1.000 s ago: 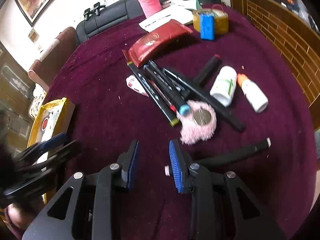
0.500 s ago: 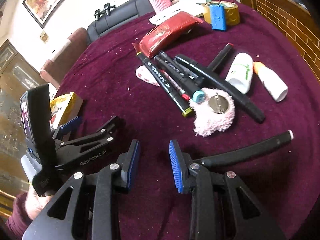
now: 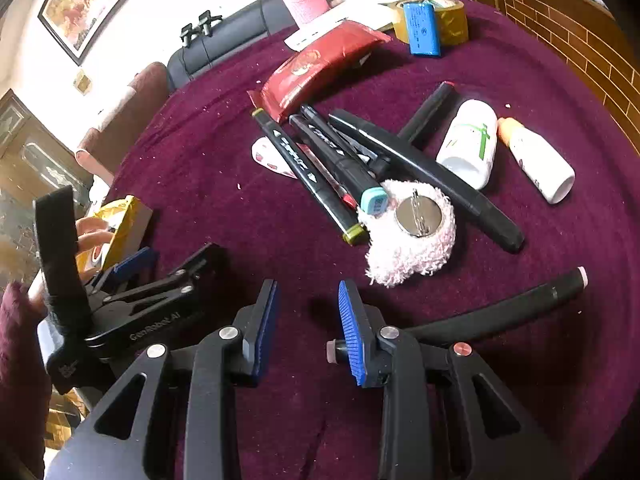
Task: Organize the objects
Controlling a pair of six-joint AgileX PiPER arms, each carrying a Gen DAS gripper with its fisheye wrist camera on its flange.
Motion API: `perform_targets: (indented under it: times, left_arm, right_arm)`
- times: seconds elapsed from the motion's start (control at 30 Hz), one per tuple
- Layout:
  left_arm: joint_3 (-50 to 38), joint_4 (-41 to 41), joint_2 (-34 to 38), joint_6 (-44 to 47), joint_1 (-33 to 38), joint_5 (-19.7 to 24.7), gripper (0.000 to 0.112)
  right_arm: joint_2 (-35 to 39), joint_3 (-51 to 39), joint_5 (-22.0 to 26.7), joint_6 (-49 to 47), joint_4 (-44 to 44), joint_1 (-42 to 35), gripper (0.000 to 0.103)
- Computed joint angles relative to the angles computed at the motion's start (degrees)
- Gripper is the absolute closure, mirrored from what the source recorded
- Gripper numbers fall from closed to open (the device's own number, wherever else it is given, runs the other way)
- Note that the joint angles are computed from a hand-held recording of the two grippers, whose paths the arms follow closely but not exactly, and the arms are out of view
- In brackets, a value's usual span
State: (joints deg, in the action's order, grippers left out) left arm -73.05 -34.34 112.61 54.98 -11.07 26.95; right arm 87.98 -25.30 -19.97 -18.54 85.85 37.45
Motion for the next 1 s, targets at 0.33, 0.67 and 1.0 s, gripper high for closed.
perform_targets:
  times: [0.33, 0.67, 1.0]
  left_arm:
    - [0.31, 0.25, -0.32, -0.33, -0.11, -0.13, 0.01]
    - [0.26, 0.25, -0.32, -0.32, -0.03, -0.05, 0.01]
    - [0.22, 0.42, -0.38, -0.54, -0.05, 0.02, 0.011]
  right_arm:
    - [-1.5, 1.92, 0.05, 7.3, -6.67, -1.69, 0.075]
    - [-6.73, 5.09, -4.54, 5.39, -1.07, 2.54, 0.075]
    - [-17.05, 15.54, -9.26, 20.34, -15.59, -1.98, 0.075]
